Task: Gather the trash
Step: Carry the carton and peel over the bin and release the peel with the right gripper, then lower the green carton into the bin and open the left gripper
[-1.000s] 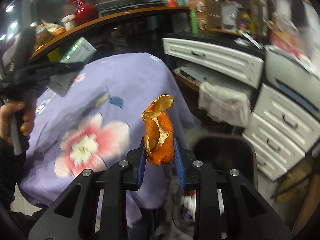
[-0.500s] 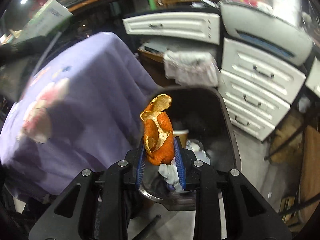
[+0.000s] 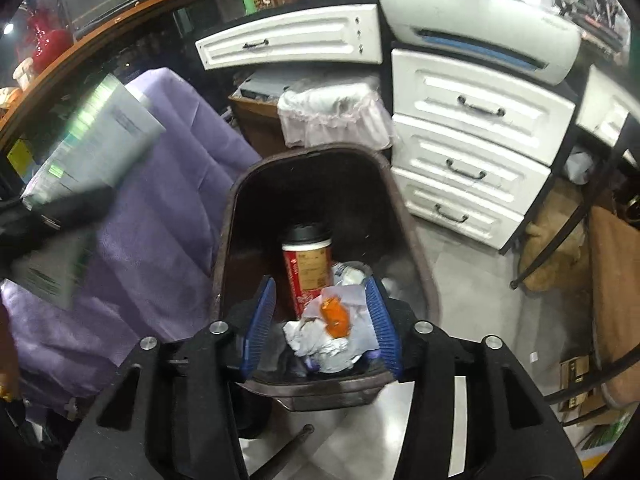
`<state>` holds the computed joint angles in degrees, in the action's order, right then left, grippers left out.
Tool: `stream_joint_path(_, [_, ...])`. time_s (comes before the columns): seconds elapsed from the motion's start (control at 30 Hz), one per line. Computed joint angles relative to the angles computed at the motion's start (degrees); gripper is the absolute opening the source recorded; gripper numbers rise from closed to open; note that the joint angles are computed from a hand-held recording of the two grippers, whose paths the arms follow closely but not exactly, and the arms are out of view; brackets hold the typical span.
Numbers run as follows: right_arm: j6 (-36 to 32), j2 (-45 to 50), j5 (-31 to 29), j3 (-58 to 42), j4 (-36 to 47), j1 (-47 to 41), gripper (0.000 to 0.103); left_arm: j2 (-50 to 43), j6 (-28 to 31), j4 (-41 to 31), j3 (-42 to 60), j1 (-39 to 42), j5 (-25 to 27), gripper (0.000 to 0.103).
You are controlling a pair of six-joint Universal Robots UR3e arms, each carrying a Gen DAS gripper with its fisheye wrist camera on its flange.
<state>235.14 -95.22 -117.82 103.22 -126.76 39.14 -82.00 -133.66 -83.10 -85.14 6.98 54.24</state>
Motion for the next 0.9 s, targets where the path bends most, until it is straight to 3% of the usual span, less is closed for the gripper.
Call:
stream_joint_path(0.27, [6.6, -2.4, -7.8, -3.3, 11.0, 6.7, 0.062, -2.3, -1.4, 5.3, -3.1, -6.3, 4.7, 0.049])
stream_joint_path(0.47, [12.1, -6.0, -8.7, -1.1, 15.4, 6.5, 0.063, -3.9, -2.7, 7.6, -3.8, -9.7, 6.1, 0.049])
stream_joint_path(0.53, [13.9, -6.6, -9.2, -1.3, 17.5, 6.3, 0.067, -3.3, -2.1, 7.7, -4.2, -9.7, 5.8, 0.055])
stream_joint_path(0.6, [16.2, -6.9, -9.9, -2.1, 19.9, 6.5, 0.076, -2.1, -1.1, 7.9, -5.0, -8.9, 4.8, 0.070])
stream_joint_path(0.8, [21.6, -3.5, -13.8, -9.8, 28.0, 9.4, 0.077, 3.1, 3.0, 2.1, -4.3, -3.2, -0.4, 0.081])
stream_joint_path(0.9, [25.0, -0.4, -16.5, -16.2, 32.5, 11.7, 0.084, 9.2, 8.3, -2.5, -4.9, 4.1, -5.6, 0.089])
